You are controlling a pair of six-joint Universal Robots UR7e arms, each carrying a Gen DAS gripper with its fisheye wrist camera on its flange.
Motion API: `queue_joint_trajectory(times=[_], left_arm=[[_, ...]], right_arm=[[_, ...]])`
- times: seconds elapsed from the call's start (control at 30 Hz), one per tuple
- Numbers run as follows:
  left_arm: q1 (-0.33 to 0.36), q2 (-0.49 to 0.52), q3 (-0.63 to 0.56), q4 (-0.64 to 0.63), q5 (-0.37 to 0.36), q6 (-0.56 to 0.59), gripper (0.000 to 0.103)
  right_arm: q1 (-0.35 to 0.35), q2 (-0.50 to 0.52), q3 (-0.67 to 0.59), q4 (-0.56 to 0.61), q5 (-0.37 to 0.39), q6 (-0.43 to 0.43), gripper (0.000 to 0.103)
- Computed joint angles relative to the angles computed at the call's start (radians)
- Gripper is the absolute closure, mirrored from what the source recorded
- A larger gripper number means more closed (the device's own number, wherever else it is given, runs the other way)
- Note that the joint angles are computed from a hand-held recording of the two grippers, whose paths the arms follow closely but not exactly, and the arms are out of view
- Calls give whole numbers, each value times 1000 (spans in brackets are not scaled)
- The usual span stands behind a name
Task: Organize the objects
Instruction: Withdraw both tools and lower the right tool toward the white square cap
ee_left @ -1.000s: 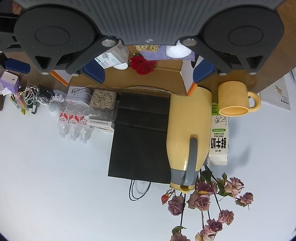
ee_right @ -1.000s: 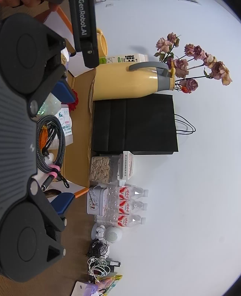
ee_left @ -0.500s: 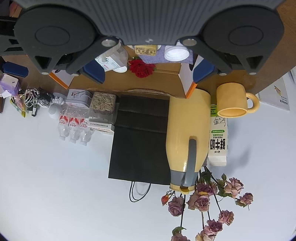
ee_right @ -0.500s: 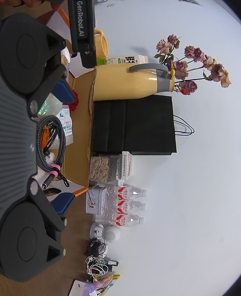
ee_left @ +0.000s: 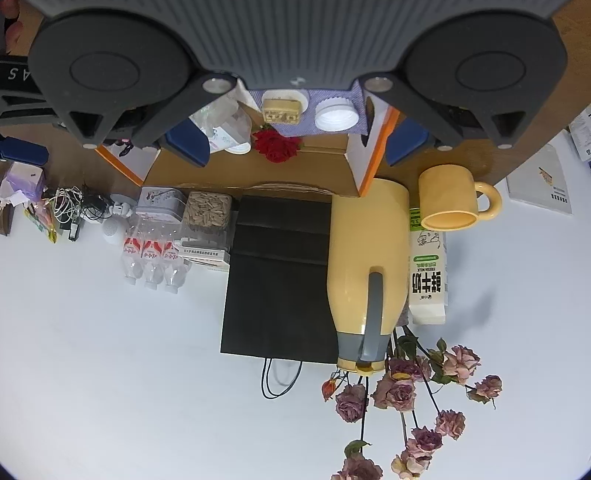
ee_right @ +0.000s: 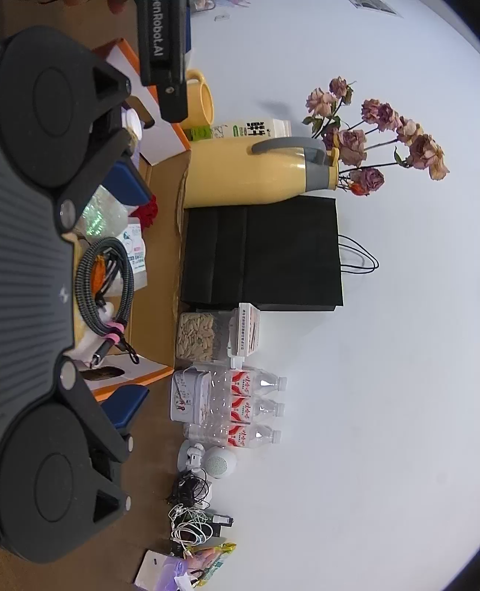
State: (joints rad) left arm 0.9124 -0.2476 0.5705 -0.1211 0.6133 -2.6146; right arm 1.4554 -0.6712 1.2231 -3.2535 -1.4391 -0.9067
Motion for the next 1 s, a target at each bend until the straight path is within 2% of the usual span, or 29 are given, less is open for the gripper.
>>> queue_joint_trajectory(times=[0.2,0.4,0.73,0.77,0.83,0.9,1.0], left_arm=[[-19,-55,99,-22,-31,-8,0],[-36,-105,186,-2,-65,-47,0],[-39,-138,251,147,-125,-186,0],[-39,-139,255,163,-130,-201,0],[-37,-146,271,187,-137,-230,0],[-36,-154,286,206,-145,-258,0],[-35,-171,321,217,-155,-294,0]], right_arm=[[0,-54,79,-6,-2,-14,0],[-3,-115,160,37,-11,-30,0],[-8,-161,249,191,-93,-90,0],[-8,-164,258,211,-101,-108,1],[-5,-159,266,235,-121,-127,17],[2,-151,263,263,-147,-136,26],[8,-144,258,295,-161,-136,35]])
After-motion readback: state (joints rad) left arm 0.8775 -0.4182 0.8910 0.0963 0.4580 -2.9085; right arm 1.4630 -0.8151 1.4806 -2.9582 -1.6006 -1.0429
